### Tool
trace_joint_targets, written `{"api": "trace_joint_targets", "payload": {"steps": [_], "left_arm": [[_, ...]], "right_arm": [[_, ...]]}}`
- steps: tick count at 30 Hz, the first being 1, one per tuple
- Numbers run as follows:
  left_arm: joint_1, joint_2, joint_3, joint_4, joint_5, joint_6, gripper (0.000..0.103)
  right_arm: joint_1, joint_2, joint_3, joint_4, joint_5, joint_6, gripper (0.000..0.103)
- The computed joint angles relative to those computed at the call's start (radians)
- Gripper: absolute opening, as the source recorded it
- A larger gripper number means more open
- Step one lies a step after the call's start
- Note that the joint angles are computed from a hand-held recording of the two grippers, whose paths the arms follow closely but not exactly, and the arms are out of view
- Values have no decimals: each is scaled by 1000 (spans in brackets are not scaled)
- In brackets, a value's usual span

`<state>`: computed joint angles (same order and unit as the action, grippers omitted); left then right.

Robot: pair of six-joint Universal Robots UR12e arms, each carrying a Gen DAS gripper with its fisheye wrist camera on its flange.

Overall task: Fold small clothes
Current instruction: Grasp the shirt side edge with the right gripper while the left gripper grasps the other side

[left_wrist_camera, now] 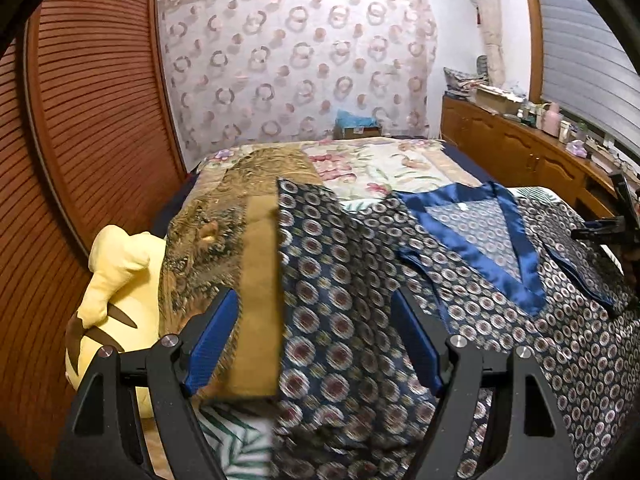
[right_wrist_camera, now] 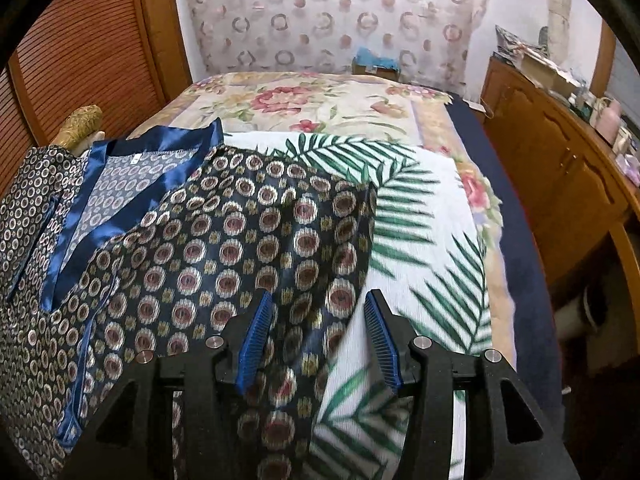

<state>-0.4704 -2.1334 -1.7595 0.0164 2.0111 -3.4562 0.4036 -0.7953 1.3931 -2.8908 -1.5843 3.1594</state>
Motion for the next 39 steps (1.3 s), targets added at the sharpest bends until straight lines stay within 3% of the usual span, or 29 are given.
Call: {"api": "trace_joint_targets", "payload": {"steps": [10,15,21,24,28,30,31,33,35,39], "left_arm": [[54,-15,50,-82,-82,12,79],[78,-30,91,-123,-160,43,57],[104,-42,126,-181,-237,25,50],[113,-48,140,-205,-289,38,38],[110,-51,152,-205,-300,63,22],[108,-52,155,-206,-309,79,8],[106,-52,157,-206,-308,88,6],[100,-51,157,-198,-303,106,2],[94,-48,155,-180,-285,112,2],[78,-37,158,-122,-210,124,1]], "right_arm": [[-1,25,-7,-66,-1,-28,51],[-1,21,-2,-68,-3,-29,51],[-1,18,-2,-64,-1,-30,51],[-6,21,-16,-41,17,-41,51],[-9,31,-45,-7,29,-47,51],[-10,35,-54,2,34,-48,43],[-11,36,-57,6,39,-49,39],[-15,36,-59,15,74,-55,19],[-20,33,-60,28,113,-65,8],[-22,16,-34,-52,125,-65,3]]}}
